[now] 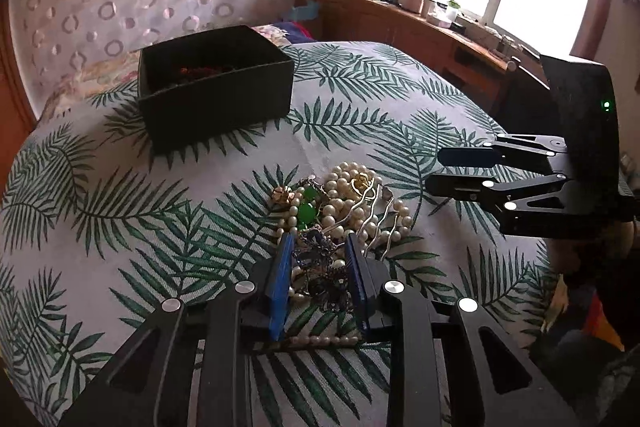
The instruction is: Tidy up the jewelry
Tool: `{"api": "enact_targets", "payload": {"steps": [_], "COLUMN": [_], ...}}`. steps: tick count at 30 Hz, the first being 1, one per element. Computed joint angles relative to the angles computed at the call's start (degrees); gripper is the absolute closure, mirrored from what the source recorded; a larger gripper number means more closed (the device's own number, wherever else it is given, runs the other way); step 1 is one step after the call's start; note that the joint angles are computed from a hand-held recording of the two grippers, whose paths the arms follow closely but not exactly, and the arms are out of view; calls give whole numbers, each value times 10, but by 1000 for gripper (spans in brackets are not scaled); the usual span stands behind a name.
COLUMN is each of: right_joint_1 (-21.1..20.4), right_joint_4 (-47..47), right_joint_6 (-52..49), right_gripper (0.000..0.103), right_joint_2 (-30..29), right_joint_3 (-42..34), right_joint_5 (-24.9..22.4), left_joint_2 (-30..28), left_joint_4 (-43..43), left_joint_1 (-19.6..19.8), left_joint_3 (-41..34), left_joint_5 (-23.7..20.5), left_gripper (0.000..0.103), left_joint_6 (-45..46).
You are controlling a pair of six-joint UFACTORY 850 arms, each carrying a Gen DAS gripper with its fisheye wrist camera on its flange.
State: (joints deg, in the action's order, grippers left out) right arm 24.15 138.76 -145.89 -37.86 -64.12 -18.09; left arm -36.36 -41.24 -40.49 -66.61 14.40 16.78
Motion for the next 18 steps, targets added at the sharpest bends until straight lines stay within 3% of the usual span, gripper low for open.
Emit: {"api": "enact_targets", "payload": {"steps": [5,7,18], "right_joint_1": [2,4,21], "right_joint_4": [-8,-9,-79], "right_joint_6": [6,6,54], "right_gripper": [55,55,55], "right_joint_2": [-2,-4,-8], "right_joint_3": [-3,-7,-26], "right_joint_5": [0,2,-12], "left_joint_2": [19,26,61], "left_joint_4": [38,2,-1], "left_joint_1": [1,0,10], "left_joint_3": [20,26,59], "left_joint_5": [19,32,76], "left_gripper": [83,83,83], "left_joint_6": [-52,-18,-40]}}
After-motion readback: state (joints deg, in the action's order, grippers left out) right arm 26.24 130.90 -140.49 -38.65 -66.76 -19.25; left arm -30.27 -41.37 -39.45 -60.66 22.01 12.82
